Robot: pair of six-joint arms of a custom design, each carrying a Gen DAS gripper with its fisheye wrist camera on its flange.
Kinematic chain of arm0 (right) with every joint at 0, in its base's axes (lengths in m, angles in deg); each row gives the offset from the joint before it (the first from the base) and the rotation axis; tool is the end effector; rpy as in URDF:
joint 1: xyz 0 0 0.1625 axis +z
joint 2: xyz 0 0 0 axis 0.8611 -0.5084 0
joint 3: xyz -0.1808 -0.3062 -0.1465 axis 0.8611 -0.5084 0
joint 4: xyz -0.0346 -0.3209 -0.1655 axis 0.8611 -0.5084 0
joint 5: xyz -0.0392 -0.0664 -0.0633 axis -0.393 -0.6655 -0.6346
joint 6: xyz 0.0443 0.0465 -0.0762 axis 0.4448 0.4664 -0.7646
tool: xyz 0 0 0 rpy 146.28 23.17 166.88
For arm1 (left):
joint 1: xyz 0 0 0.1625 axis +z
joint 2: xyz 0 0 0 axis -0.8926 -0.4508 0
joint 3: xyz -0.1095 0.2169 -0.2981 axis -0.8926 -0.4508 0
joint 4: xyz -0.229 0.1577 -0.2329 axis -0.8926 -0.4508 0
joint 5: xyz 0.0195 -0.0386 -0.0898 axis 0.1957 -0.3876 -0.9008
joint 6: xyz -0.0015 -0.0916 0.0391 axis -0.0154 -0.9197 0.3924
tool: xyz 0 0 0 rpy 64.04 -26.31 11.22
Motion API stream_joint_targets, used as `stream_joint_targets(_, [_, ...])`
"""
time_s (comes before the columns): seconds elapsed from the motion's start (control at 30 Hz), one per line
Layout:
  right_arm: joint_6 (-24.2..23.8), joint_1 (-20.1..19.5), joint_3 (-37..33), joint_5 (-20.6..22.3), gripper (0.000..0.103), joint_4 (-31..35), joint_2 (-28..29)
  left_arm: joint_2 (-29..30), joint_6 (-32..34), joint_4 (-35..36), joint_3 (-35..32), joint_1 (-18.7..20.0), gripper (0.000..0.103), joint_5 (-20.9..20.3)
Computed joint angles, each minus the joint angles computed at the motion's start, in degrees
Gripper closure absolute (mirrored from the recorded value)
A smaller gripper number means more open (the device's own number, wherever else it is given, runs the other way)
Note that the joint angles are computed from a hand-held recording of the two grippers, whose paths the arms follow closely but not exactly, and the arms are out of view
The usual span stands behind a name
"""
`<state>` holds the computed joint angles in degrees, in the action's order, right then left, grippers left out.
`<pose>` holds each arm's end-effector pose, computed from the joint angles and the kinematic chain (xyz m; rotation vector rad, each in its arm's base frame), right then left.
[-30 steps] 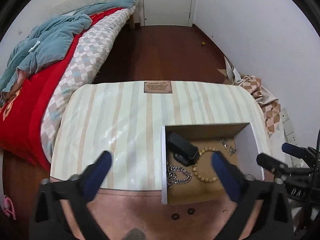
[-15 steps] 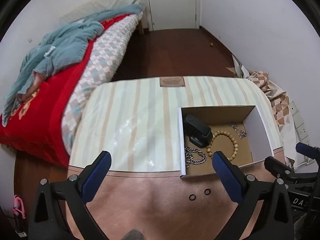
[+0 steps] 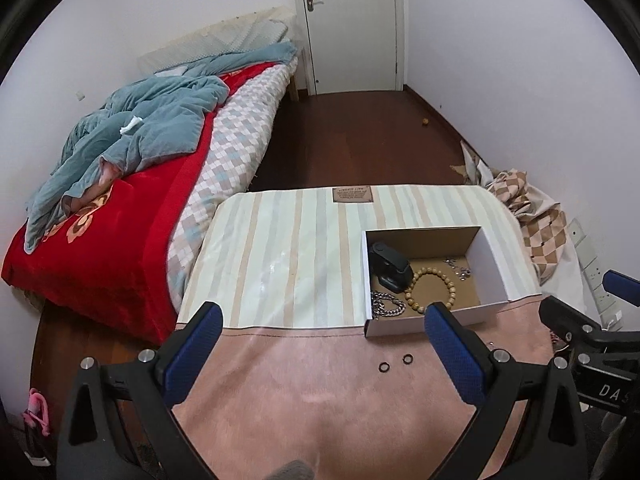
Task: Organize jewelry
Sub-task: 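Withdraw both open tools from the box, then reach the right tool to the silver link bracelet and grasp it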
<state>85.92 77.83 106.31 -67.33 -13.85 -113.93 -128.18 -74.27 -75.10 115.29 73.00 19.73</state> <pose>0.3132 -0.2240 0.3423 -0.0173 -2.1822 0.7716 -0.3885 -0.2739 0.2565 0.7007 2.2369 -0.6922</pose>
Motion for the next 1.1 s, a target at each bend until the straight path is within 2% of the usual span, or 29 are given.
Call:
stream_joint_targets(0.23, [6.87,5.09,-3.56,-0.46,0.001,7.22,0.60,-2.32,-4.39,4.45,-0.57,-3.55,0.000,0.87])
stream_joint_targets(0.3, [7.64,6.02,-3.57,-0.19,0.001,7.20,0.10,-2.88,-5.51,4.86,-0.41,-4.07,0.000,0.84])
stream_joint_targets(0.37, [7.35,6.42,-1.76,0.24,0.001,4.24,-1.77,-3.37,-7.00,5.42,0.27,-4.53,0.000,1.28])
stream_joint_targets(0.43, [6.93,6.02,0.93,0.64,0.001,0.98,-4.18,-3.59,-7.88,5.72,1.35,-4.41,0.000,1.42])
stream_joint_targets(0.5, [8.79,4.81,3.67,1.14,0.001,0.67,-6.92,-3.54,-8.66,5.34,3.03,-3.73,0.000,0.50])
stream_joint_targets(0.57, [10.80,2.26,7.52,2.14,0.001,0.45,-10.55,-2.91,-10.27,6.26,4.67,-3.20,0.000,0.10])
stream_joint_targets(0.63, [10.62,-0.88,11.93,3.33,0.001,-1.65,-14.54,-2.19,-12.15,6.45,7.06,-2.72,0.000,-0.13])
stream_joint_targets(0.67, [9.12,-2.89,14.86,3.92,0.003,-4.20,-16.87,-1.83,-12.75,6.36,8.24,-2.44,0.000,-0.60])
stream_joint_targets(0.73, [4.86,-6.86,19.92,5.53,0.018,-9.95,-20.29,-0.82,-13.25,5.56,10.59,-1.65,0.000,-2.05])
stream_joint_targets(0.77, [1.59,-9.57,22.84,6.47,0.032,-13.91,-22.11,-0.31,-13.30,5.20,11.44,-1.19,0.000,-2.81])
stream_joint_targets(0.8, [-1.41,-12.05,24.99,7.13,0.036,-17.33,-23.10,-0.18,-13.25,4.98,12.06,-0.78,0.000,-3.41])
stream_joint_targets(0.93, [-13.23,-19.28,32.17,8.86,0.037,-32.38,-23.73,0.75,-12.32,2.93,14.30,1.67,0.000,-5.61])
stream_joint_targets(1.03, [-18.81,-21.82,35.10,8.67,0.038,-40.85,-20.93,1.04,-11.71,1.83,14.95,3.26,0.000,-6.16])
stream_joint_targets(1.1, [-21.70,-23.18,36.02,8.16,0.045,-44.63,-18.13,1.25,-11.20,1.06,15.20,3.94,0.000,-6.41])
